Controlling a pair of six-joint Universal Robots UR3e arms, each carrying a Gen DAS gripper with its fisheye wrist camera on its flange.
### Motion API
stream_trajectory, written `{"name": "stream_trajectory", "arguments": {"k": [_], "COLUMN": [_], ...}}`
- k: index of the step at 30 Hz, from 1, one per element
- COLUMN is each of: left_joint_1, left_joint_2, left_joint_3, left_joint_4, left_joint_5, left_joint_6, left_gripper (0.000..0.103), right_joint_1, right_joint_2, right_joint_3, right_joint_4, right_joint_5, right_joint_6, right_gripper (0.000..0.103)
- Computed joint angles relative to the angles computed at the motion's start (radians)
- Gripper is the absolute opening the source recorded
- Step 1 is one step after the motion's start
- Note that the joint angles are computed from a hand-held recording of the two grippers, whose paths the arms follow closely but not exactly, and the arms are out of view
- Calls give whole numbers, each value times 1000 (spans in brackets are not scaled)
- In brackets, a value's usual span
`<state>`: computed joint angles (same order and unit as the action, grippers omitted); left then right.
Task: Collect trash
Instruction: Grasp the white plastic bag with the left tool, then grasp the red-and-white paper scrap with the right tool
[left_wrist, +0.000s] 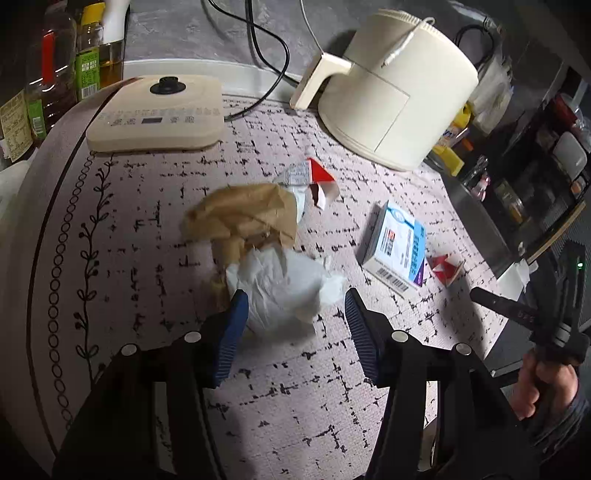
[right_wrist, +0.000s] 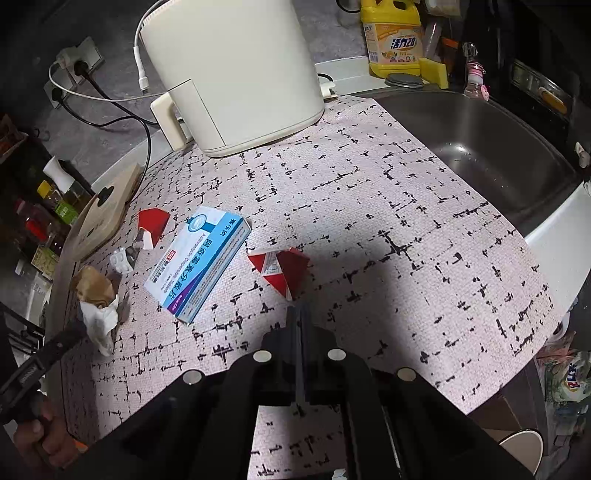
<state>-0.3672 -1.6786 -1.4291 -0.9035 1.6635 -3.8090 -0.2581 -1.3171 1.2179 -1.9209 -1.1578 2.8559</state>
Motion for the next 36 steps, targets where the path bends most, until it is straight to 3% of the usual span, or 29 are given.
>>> {"name": "stream_trajectory", "arguments": {"k": [5,6,7,8,14,23,36], "left_joint_1": [-34,-40,-44,-42,-67,-142,-329], "left_joint_2": [-89,-105,-117,-122,-72,-24,-216], "left_joint_3": [79,102,126,138,128,118,373], "left_joint_4": [-68,-86,-109,-119,-106,-165,-256], "left_joint_5": [60,81,89,79,98,200,306], "left_joint_6": [-45,-53,-55,-53,-67,-203,-316], "left_gripper": [53,49,34,26,25,25,21], "right_joint_1": [-53,-67,-81,-92,-144,-174,-354], "right_joint_2": [-77,-93,-108,-120,-153,-180,-306], "right_joint_3": [69,82,96,106,144,138,148], "right_joint_4": [29,37,45,50,81,170,409], "right_joint_5": [39,47,53,59,99,161,248], "right_joint_6": [-48,-61,-74,-82,-120,-220,-481], "right_gripper": [3,3,3,3,3,3,3]}}
